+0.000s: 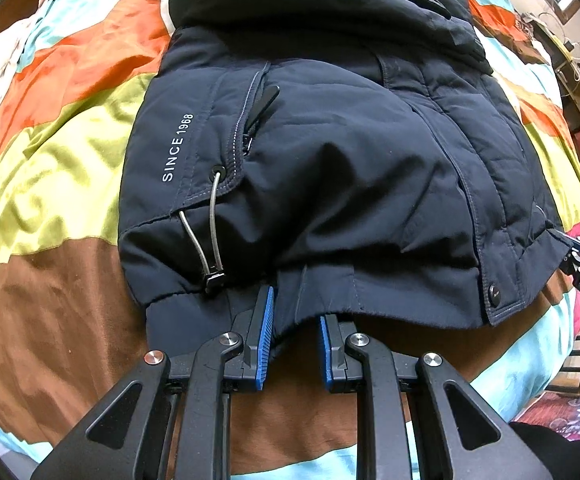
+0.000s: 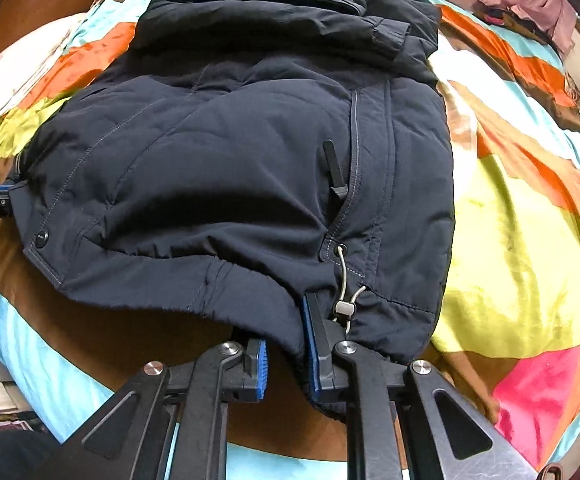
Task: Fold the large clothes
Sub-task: 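Grasp the jacket hem with the left tool while the right tool grasps the hem too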
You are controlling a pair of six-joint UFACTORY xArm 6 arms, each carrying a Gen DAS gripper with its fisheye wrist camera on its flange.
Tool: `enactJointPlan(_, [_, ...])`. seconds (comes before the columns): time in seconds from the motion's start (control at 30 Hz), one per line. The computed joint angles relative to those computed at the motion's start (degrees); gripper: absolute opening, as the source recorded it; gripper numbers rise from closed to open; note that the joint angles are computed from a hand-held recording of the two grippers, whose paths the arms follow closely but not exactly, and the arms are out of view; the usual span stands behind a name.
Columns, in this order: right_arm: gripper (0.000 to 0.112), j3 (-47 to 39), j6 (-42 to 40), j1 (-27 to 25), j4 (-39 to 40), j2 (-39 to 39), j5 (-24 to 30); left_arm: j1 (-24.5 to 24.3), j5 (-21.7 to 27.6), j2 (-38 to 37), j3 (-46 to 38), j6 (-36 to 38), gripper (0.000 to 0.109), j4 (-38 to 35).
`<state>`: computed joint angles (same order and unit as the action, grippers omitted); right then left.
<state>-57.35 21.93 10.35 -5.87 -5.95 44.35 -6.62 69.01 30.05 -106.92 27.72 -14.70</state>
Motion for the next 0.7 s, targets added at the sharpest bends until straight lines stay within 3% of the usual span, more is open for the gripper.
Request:
enactJointPlan(0.47, [0.014, -0.3, -5.1, -1.8, 6.0, 0.1, -0.3, -0.3, 1.7, 1.2, -2.9, -4.1, 0.017, 1.2])
enactJointPlan(0.7, [0.014, -1.2, -9.9, -3.2, 10.4, 0.1, -0.4, -0.5, 4.3, 3.4, -8.3, -6.7, 0.017, 2.2])
